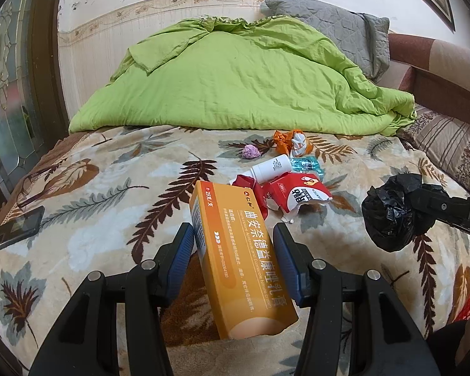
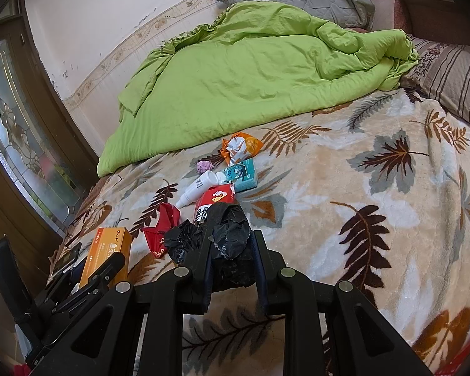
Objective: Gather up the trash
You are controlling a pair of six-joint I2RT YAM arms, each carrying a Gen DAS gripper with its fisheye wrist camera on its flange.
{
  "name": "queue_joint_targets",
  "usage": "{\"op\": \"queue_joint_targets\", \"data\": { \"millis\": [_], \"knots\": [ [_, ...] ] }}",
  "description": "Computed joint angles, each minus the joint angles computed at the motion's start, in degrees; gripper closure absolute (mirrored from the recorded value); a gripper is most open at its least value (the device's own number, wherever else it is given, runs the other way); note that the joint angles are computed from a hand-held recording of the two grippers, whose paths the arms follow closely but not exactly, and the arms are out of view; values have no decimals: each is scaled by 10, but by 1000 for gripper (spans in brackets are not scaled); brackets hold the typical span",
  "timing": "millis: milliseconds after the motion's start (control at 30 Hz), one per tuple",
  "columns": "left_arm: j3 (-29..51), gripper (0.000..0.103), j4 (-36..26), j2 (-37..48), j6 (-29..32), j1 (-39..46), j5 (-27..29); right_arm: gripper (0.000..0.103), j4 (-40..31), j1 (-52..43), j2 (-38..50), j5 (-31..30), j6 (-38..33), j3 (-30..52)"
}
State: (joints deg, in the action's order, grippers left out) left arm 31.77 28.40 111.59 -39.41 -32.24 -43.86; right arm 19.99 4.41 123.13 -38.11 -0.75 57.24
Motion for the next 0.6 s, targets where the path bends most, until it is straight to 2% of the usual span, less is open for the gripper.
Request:
{"op": "queue_joint_targets", "data": {
  "millis": [600],
  "knots": [
    [7,52,1,6,6,-3,8,79,-1,4,1,1,-1,0]
  ]
}}
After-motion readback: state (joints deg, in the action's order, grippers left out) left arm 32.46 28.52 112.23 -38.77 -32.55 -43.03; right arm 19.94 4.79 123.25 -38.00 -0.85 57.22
